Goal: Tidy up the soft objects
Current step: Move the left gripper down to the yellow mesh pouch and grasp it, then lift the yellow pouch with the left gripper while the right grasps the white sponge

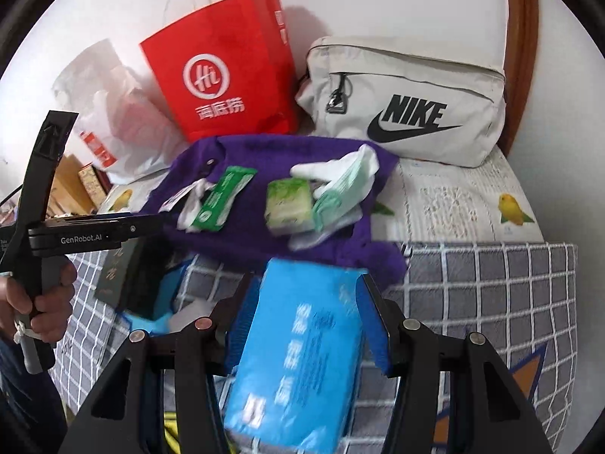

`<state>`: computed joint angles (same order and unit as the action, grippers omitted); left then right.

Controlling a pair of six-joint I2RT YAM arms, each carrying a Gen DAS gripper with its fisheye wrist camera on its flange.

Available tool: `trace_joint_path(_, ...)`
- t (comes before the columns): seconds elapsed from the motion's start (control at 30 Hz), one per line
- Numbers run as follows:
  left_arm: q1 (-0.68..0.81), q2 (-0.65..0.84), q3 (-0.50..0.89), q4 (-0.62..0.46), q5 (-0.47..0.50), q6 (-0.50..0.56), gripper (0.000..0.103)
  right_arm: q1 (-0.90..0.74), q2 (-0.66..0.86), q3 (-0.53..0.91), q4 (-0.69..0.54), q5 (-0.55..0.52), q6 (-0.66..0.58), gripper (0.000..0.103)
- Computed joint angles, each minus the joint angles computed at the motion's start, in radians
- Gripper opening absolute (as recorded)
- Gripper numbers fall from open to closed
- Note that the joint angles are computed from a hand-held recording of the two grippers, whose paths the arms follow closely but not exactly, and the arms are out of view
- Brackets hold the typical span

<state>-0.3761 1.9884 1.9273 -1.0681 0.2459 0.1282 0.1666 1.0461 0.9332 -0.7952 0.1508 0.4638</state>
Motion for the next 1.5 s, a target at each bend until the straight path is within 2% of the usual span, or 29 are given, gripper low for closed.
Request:
trace_joint_path(0.3,0.059,-0.261,-0.364,0.096,0.02,0.029,0.074,0.237,-0.076,-0.058,-0.028,0.078,0.143,0.053)
trace_joint_path(0.6,0.125,-0.442,-0.609,0.125,0.071,0.094,0.074,0.443,-0.077,-0.09,-0.035,0.165,0.273,0.053)
trace_joint_path(0.77,0.114,-0.537,-0.772,0.144,0.153,0.161,0.074,0.525,-0.11,-0.077,-0.125,0.262,0.342,0.053)
trace_joint_path(1.0,0.037,-0.654,-0.931,0.187,0.184,0.27,0.077,0.554,-0.224,-0.101,-0.268,0.337,0.461,0.053)
trace_joint_path(1.07,-0.001,-0.669,-0.96,0.205,0.156,0.306,0.08,0.564,-0.25,-0.113,-0.306,0.352,0.498,0.053)
trace_joint_path(1.13,-0.046,-0.68,-0.981,0.225,0.109,0.333,0.08,0.571,-0.268,-0.125,-0.324,0.355,0.525,0.053)
trace_joint_path(1.23,-0.09,-0.684,-1.008,0.236,0.091,0.368,0.08,0.577,-0.288,-0.143,-0.345,0.357,0.548,0.053)
trace_joint_path(1.33,-0.129,-0.686,-1.039,0.254,0.058,0.401,0.081,0.556,-0.3,-0.154,-0.343,0.342,0.537,0.053)
trace_joint_path(1.4,-0.151,-0.69,-1.063,0.279,0.035,0.413,0.087,0.529,-0.308,-0.159,-0.338,0.327,0.515,0.053)
trace_joint_path(1.5,-0.175,-0.71,-1.09,0.302,0.004,0.427,0.089,0.505,-0.317,-0.166,-0.326,0.312,0.492,0.053)
